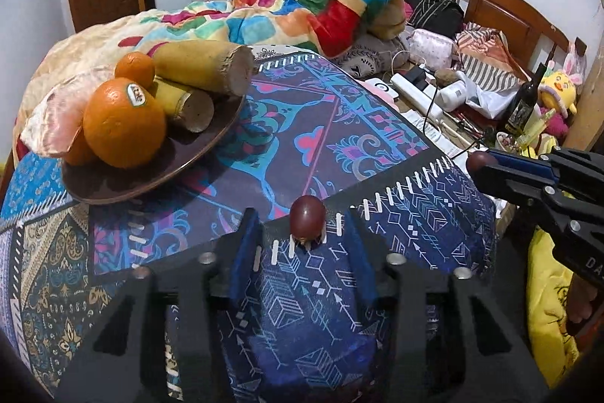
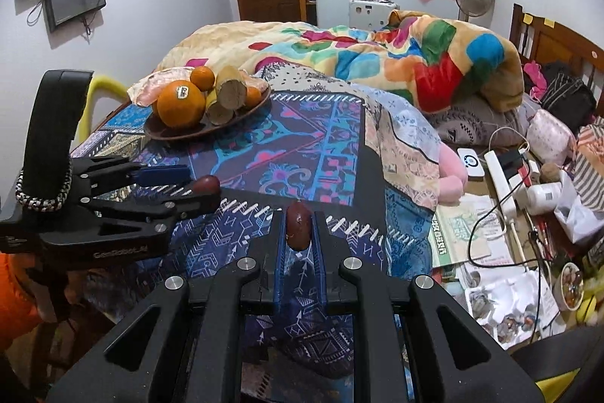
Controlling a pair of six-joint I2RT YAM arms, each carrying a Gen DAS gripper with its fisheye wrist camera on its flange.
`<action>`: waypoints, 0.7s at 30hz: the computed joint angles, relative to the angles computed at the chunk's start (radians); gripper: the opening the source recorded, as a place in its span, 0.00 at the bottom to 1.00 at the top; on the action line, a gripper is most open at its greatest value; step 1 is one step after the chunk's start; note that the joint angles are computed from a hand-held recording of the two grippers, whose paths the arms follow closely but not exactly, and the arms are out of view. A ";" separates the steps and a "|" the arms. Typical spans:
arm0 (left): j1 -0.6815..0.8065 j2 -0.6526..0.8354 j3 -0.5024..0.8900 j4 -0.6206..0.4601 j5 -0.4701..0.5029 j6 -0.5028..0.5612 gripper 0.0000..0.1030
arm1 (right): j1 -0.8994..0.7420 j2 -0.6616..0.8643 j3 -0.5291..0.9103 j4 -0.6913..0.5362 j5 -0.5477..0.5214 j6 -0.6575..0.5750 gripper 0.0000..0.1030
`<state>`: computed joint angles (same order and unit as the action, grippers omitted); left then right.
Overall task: Organize fruits
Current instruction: 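Grasp a second brown date with the left tool while the right holds its date, then carry both dates onto the brown plate and open both tools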
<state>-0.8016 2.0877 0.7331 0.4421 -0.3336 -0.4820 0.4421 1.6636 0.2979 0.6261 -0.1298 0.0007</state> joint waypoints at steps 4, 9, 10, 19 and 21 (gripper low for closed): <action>-0.001 0.005 0.003 0.005 0.005 0.014 0.21 | 0.004 0.006 0.001 0.006 -0.005 0.001 0.12; 0.005 0.000 -0.025 0.045 0.019 0.031 0.17 | 0.027 0.022 0.024 0.006 -0.002 0.013 0.12; 0.011 -0.007 -0.038 0.056 0.024 0.031 0.17 | 0.031 0.024 0.028 0.006 -0.001 0.014 0.12; 0.116 -0.143 -0.234 0.161 0.037 0.052 0.17 | 0.128 0.081 0.129 -0.015 0.024 0.048 0.12; 0.147 -0.174 -0.268 0.165 0.027 0.070 0.17 | 0.157 0.103 0.162 -0.019 0.030 0.055 0.12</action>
<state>-0.6546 1.9141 0.4647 0.6068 -0.3063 -0.4124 0.5988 1.7669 0.4600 0.6076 -0.0999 0.0554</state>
